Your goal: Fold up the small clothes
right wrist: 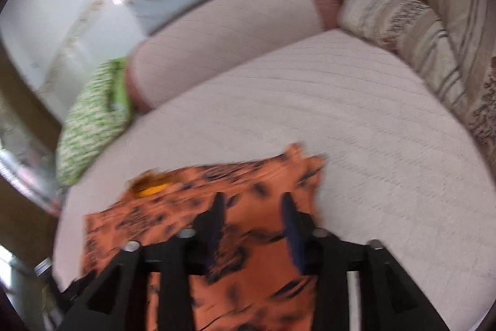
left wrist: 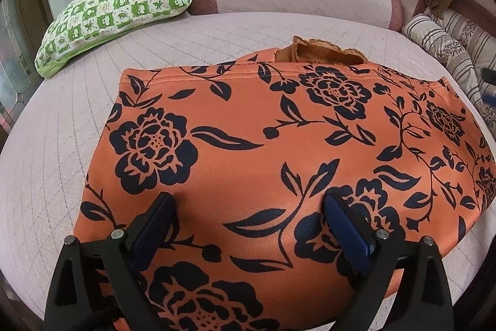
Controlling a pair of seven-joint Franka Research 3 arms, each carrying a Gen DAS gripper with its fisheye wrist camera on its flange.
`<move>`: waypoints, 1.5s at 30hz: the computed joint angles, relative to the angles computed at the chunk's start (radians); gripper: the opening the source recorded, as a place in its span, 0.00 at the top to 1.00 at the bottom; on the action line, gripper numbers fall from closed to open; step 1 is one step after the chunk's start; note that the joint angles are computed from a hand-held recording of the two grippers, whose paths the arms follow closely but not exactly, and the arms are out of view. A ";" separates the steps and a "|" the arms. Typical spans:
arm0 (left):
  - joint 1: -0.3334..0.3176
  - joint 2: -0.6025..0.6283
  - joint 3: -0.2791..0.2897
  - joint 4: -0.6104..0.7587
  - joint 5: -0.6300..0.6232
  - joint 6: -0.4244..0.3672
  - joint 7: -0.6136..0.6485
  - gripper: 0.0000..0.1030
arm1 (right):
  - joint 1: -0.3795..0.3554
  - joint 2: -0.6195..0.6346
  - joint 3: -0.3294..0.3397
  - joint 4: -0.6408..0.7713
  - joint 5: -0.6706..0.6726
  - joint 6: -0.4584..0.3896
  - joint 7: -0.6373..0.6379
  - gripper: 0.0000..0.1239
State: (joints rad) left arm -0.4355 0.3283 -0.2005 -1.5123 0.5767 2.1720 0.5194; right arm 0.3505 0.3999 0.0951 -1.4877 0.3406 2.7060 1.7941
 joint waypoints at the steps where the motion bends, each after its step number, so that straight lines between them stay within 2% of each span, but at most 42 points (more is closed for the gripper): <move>1: 0.004 -0.004 -0.002 -0.002 -0.011 0.001 0.006 0.05 | -0.024 -0.002 0.040 -0.024 0.041 -0.006 -0.035 0.35; 2: 0.006 -0.011 -0.004 -0.008 -0.019 0.002 0.007 0.05 | -0.033 0.019 0.044 -0.013 0.011 -0.064 -0.004 0.34; 3: 0.008 -0.032 -0.005 -0.024 -0.027 0.005 -0.007 0.06 | -0.013 0.042 0.015 -0.003 -0.015 -0.099 0.043 0.36; 4: 0.011 -0.067 -0.005 -0.060 -0.026 0.025 -0.037 0.06 | -0.005 0.051 -0.009 -0.028 0.029 -0.100 0.079 0.38; 5: 0.014 -0.095 -0.007 -0.088 -0.022 0.043 -0.055 0.06 | -0.008 0.024 -0.008 -0.070 0.055 -0.045 0.097 0.46; 7: 0.014 -0.194 -0.009 -0.191 0.039 0.073 -0.129 0.06 | -0.037 -0.024 0.034 -0.118 0.125 0.013 0.051 0.46; 10: 0.035 -0.297 -0.032 -0.306 0.069 0.050 -0.223 0.06 | -0.053 -0.089 0.079 -0.183 0.191 0.087 -0.077 0.43; 12: 0.063 -0.311 -0.042 -0.349 -0.008 0.019 -0.214 0.06 | -0.066 -0.090 0.101 -0.212 0.258 0.083 -0.147 0.36; 13: 0.078 -0.306 -0.042 -0.362 -0.073 0.010 -0.185 0.06 | -0.053 -0.083 0.075 -0.224 0.235 0.041 -0.114 0.35; 14: 0.093 -0.313 -0.041 -0.393 -0.128 0.039 -0.174 0.06 | -0.065 -0.071 0.085 -0.241 0.281 0.053 -0.128 0.37; 15: 0.102 -0.340 -0.042 -0.429 -0.112 0.084 -0.210 0.09 | -0.065 -0.080 0.101 -0.262 0.335 0.118 -0.147 0.38; 16: 0.106 -0.350 -0.048 -0.429 -0.109 0.082 -0.215 0.21 | -0.057 -0.098 0.095 -0.272 0.344 0.130 -0.131 0.38; 17: 0.112 -0.364 -0.050 -0.436 -0.112 0.100 -0.217 0.30 | -0.041 -0.114 0.084 -0.284 0.325 0.149 -0.121 0.38; 20: 0.136 -0.420 -0.056 -0.483 -0.057 0.188 -0.277 0.30 | 0.041 -0.156 0.027 -0.351 0.154 0.259 -0.093 0.38; 22: 0.152 -0.433 -0.051 -0.506 -0.083 0.205 -0.278 0.31 | 0.046 -0.159 0.024 -0.370 0.111 0.256 -0.094 0.38; 23: 0.168 -0.438 -0.054 -0.526 -0.139 0.221 -0.247 0.38 | 0.045 -0.146 0.020 -0.359 0.101 0.210 -0.071 0.38; 24: 0.155 -0.428 -0.022 -0.551 -0.265 0.248 -0.177 0.88 | 0.016 -0.151 0.041 -0.364 0.138 0.204 -0.105 0.38; 25: 0.161 -0.444 -0.012 -0.605 -0.341 0.311 -0.162 0.87 | 0.000 -0.152 0.060 -0.368 0.173 0.228 -0.135 0.38; 26: 0.169 -0.457 -0.012 -0.625 -0.354 0.338 -0.158 0.87 | -0.028 -0.166 0.086 -0.389 0.229 0.240 -0.183 0.38; 29: 0.181 -0.463 -0.025 -0.590 -0.363 0.282 -0.135 0.87 | -0.044 -0.162 0.103 -0.395 0.298 0.248 -0.239 0.38; 30: 0.188 -0.460 -0.032 -0.562 -0.333 0.244 -0.141 0.83 | -0.047 -0.162 0.107 -0.396 0.315 0.250 -0.259 0.38; 32: 0.205 -0.466 -0.040 -0.538 -0.260 0.241 -0.169 0.61 | -0.054 -0.162 0.115 -0.396 0.356 0.252 -0.291 0.38; 33: 0.219 -0.449 -0.046 -0.497 -0.189 0.234 -0.194 0.38 | -0.053 -0.159 0.116 -0.392 0.371 0.253 -0.301 0.38; 34: 0.227 -0.436 -0.045 -0.475 -0.150 0.229 -0.201 0.31 | -0.058 -0.163 0.120 -0.394 0.393 0.250 -0.319 0.38; 36: 0.243 -0.368 -0.022 -0.402 -0.141 0.226 -0.123 0.31 | -0.056 -0.154 0.121 -0.382 0.421 0.251 -0.338 0.38; 38: 0.260 -0.277 0.004 -0.322 -0.239 0.229 0.001 0.51 | -0.061 -0.148 0.128 -0.374 0.455 0.253 -0.363 0.38; 39: 0.273 -0.202 0.011 -0.255 -0.310 0.221 0.082 0.70 | -0.065 -0.147 0.132 -0.371 0.475 0.251 -0.378 0.38; 40: 0.273 -0.162 0.015 -0.212 -0.311 0.198 0.105 0.75 | -0.071 -0.147 0.137 -0.369 0.500 0.247 -0.397 0.38; 41: 0.265 -0.114 0.026 -0.165 -0.264 0.183 0.118 0.75 | -0.075 -0.148 0.140 -0.368 0.521 0.244 -0.415 0.38; 43: 0.245 -0.063 0.042 -0.115 -0.203 0.112 0.135 0.91 | -0.074 -0.146 0.139 -0.364 0.548 0.239 -0.435 0.38; 44: 0.264 -0.042 0.037 -0.113 -0.254 0.107 0.148 0.91 | -0.076 -0.145 0.140 -0.361 0.565 0.236 -0.449 0.38; 45: 0.273 -0.054 0.044 -0.145 -0.277 0.153 0.106 0.88 | -0.077 -0.143 0.140 -0.357 0.579 0.233 -0.461 0.38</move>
State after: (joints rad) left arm -0.1624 0.2747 -0.1560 -1.6571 0.3002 2.3248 0.6252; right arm 0.2737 0.2564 0.2352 -1.8448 0.9196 2.9388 1.3328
